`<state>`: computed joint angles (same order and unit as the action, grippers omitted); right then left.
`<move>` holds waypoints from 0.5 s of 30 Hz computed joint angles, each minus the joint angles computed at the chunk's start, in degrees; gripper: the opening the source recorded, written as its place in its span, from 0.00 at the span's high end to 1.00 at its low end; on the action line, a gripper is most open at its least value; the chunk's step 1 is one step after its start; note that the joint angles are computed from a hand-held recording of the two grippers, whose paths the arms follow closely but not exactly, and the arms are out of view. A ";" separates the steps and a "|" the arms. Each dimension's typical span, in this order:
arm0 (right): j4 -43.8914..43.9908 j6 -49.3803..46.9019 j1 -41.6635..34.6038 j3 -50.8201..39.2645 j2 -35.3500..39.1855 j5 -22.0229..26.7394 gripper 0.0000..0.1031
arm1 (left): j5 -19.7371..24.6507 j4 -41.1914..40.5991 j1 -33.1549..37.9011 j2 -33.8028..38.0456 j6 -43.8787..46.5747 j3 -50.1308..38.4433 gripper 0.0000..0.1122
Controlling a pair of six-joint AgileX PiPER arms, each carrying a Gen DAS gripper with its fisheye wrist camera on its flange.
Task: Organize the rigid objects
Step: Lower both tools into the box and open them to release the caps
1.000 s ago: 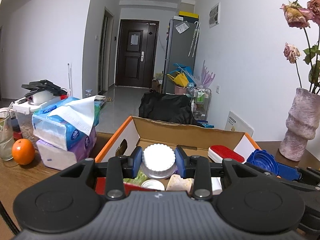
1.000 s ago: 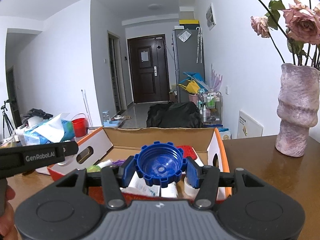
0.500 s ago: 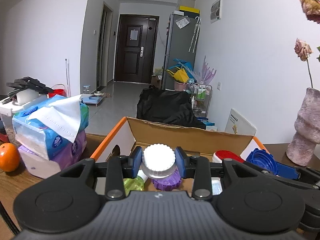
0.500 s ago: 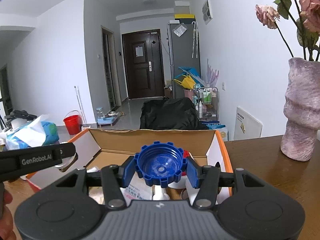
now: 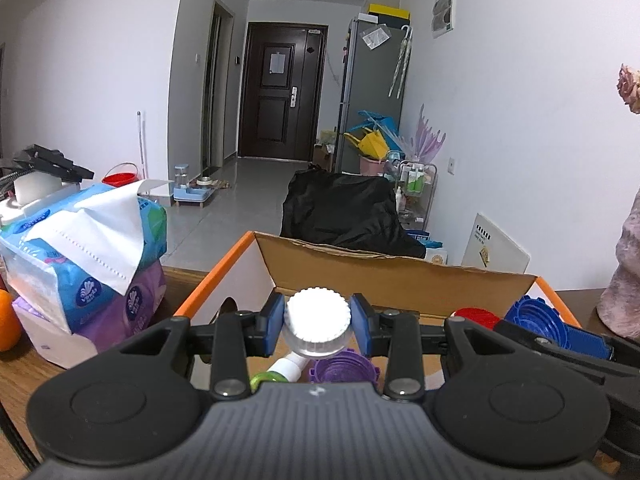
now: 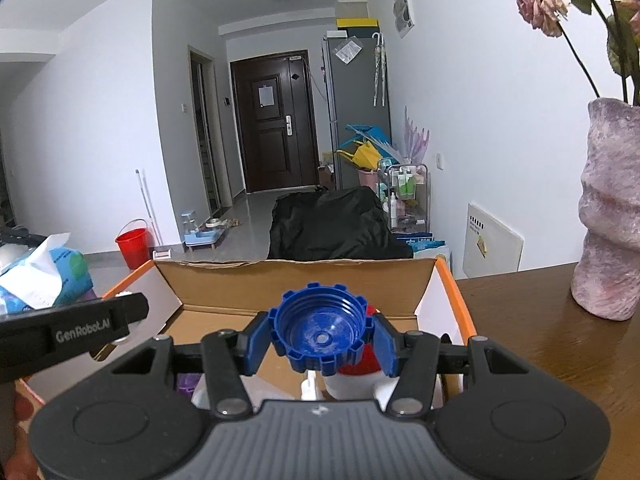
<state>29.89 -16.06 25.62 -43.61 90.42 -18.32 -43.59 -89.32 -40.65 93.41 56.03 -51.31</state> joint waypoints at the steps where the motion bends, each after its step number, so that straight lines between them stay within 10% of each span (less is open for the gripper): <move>1: 0.77 -0.81 0.00 -0.53 0.48 0.08 0.49 | 0.40 0.06 0.40 -0.04 -0.04 0.18 0.67; 10: 1.76 -2.08 -0.59 -1.70 0.85 2.09 0.48 | 1.54 -0.66 1.34 -0.21 0.75 0.03 0.65; 15: 7.14 -7.27 -1.39 -3.10 0.70 4.85 0.33 | -1.55 0.42 0.90 -0.70 0.14 1.00 0.34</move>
